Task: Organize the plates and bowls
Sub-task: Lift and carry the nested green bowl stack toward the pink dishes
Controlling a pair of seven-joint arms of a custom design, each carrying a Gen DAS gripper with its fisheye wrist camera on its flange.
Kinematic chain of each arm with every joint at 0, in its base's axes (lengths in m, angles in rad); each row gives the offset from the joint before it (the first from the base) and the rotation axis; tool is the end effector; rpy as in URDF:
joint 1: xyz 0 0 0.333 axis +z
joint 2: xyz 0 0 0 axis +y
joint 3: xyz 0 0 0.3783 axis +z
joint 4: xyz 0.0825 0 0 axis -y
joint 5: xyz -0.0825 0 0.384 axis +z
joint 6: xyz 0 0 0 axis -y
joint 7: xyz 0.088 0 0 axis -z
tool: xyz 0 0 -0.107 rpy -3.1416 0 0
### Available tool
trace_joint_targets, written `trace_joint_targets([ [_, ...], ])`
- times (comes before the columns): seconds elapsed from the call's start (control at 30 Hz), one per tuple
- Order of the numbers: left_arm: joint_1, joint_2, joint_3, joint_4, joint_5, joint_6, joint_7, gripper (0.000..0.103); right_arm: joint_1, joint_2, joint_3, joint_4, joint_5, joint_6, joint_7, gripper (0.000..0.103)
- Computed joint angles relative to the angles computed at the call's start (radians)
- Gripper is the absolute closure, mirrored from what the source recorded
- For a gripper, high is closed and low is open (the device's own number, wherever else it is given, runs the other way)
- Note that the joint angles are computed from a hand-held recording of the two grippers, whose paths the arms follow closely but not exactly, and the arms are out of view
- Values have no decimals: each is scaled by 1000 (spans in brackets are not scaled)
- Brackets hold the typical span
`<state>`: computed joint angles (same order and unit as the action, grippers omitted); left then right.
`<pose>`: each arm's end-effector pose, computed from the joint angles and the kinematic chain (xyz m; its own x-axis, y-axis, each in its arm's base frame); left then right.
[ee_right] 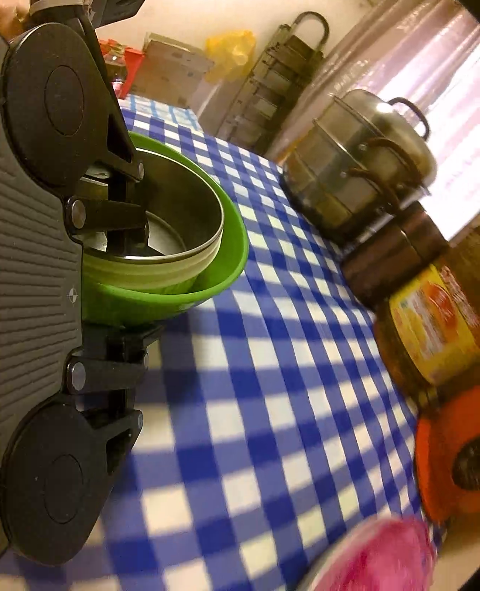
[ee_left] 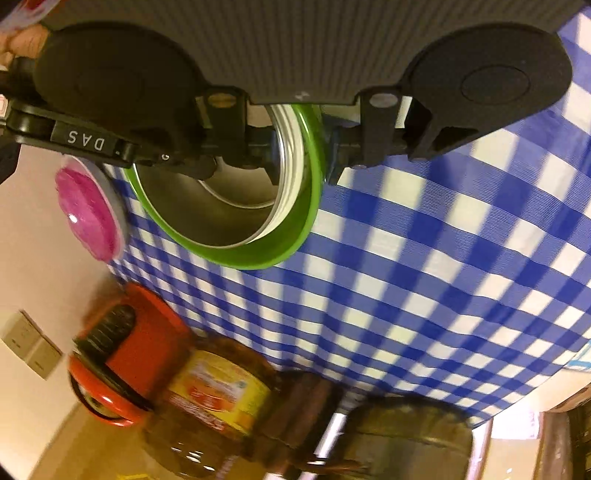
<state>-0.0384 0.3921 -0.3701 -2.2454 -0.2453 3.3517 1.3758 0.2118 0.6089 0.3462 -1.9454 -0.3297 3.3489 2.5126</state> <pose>0.5782 -0.2029 0.3409 -0.0029 -0.9289 0.3704 -0.8002 -0.2201 -0.5580 0.5967 0.3661 0.3335 0.0237 -0.7941 -0.6073 -0.8410 0.3126 -0.4416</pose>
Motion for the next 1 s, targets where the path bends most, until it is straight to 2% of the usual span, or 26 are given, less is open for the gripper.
trace_joint_targets([
  [0.17,-104,-21,34,-6,-22,-2,-3,82,33,-109,-80,-159,35,76,46,69],
  [0.37,-169,-14,27,3,-40,-11,-17,82,71,-210,-161,-312,52,126,82,69],
  [0.47,-212,-13,44,9,-50,-25,-17,82,65,-246,-172,-374,49,149,106,69],
  [0.7,-327,-20,121,20,-82,-50,-15,82,62,-293,-197,-467,46,198,153,69],
  [1.0,-397,-30,170,29,-96,-74,-11,82,68,-326,-220,-512,44,213,173,69],
])
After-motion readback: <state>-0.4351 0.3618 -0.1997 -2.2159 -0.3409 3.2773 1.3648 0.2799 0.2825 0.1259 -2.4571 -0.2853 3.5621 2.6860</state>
